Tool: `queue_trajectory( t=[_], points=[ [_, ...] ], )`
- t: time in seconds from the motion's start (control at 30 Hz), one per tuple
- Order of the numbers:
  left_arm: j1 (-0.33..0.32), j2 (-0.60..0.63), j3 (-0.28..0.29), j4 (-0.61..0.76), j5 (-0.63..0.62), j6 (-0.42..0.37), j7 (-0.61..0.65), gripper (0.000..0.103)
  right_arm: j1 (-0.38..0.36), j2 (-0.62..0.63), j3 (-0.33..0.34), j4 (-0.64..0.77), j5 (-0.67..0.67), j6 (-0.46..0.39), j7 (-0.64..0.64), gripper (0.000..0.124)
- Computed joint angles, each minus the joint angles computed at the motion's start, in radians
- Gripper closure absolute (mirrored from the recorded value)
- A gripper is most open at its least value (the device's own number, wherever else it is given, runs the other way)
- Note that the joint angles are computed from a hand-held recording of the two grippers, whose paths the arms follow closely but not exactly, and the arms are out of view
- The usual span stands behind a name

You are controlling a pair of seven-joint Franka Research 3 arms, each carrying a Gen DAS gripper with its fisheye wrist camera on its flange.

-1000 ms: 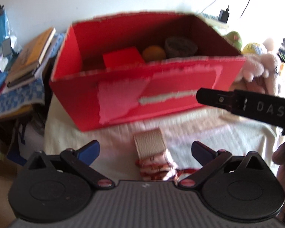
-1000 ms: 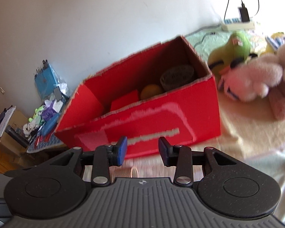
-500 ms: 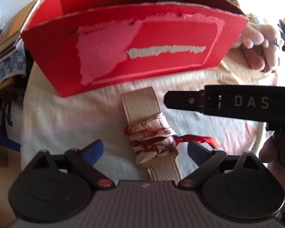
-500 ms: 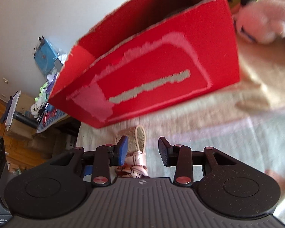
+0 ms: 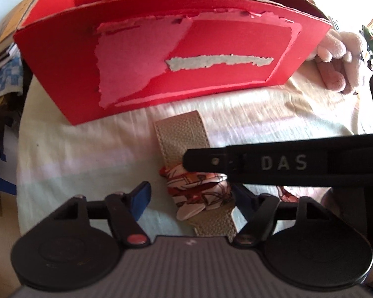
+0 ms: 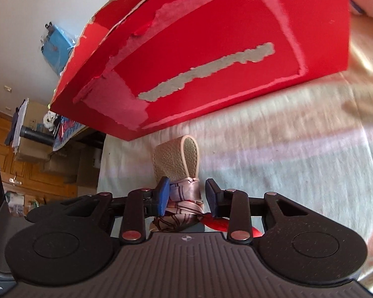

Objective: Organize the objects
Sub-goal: 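Lower the right gripper onto the beige leather loop keychain and close, then lift the held keychain up from the table with the right gripper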

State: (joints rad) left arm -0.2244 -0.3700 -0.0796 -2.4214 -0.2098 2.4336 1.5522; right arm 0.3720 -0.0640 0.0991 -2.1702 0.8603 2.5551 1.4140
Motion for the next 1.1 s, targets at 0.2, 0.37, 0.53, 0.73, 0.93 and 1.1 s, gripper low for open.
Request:
queue_trajectory(
  t=[0.2, 0.37, 0.53, 0.73, 0.93, 1.1],
  points=[
    [-0.002, 0.012, 0.013, 0.003, -0.040, -0.003, 0.032, 0.034, 0.000, 0.023, 0.005, 0.043, -0.067, -0.037, -0.047, 0.089],
    [0.010, 0.020, 0.002, 0.010, -0.018, 0.002, 0.031, 0.033, -0.005, 0.047, 0.003, 0.074, -0.050, -0.065, -0.102, 0.091],
    [0.019, 0.039, -0.010, 0.032, 0.018, -0.012, 0.023, 0.030, -0.020, 0.065, 0.000, 0.094, -0.012, -0.102, -0.120, 0.093],
    [0.025, 0.073, -0.032, 0.063, 0.071, -0.021, 0.003, 0.030, -0.037, 0.081, -0.003, 0.112, 0.021, -0.143, -0.128, 0.095],
    [0.030, 0.097, -0.048, 0.087, 0.121, -0.031, -0.019, 0.029, -0.061, 0.096, -0.010, 0.126, 0.072, -0.193, -0.142, 0.096],
    [0.031, 0.110, -0.056, 0.101, 0.150, -0.037, -0.034, 0.029, -0.071, 0.099, -0.011, 0.137, 0.071, -0.218, -0.148, 0.096]
  ],
)
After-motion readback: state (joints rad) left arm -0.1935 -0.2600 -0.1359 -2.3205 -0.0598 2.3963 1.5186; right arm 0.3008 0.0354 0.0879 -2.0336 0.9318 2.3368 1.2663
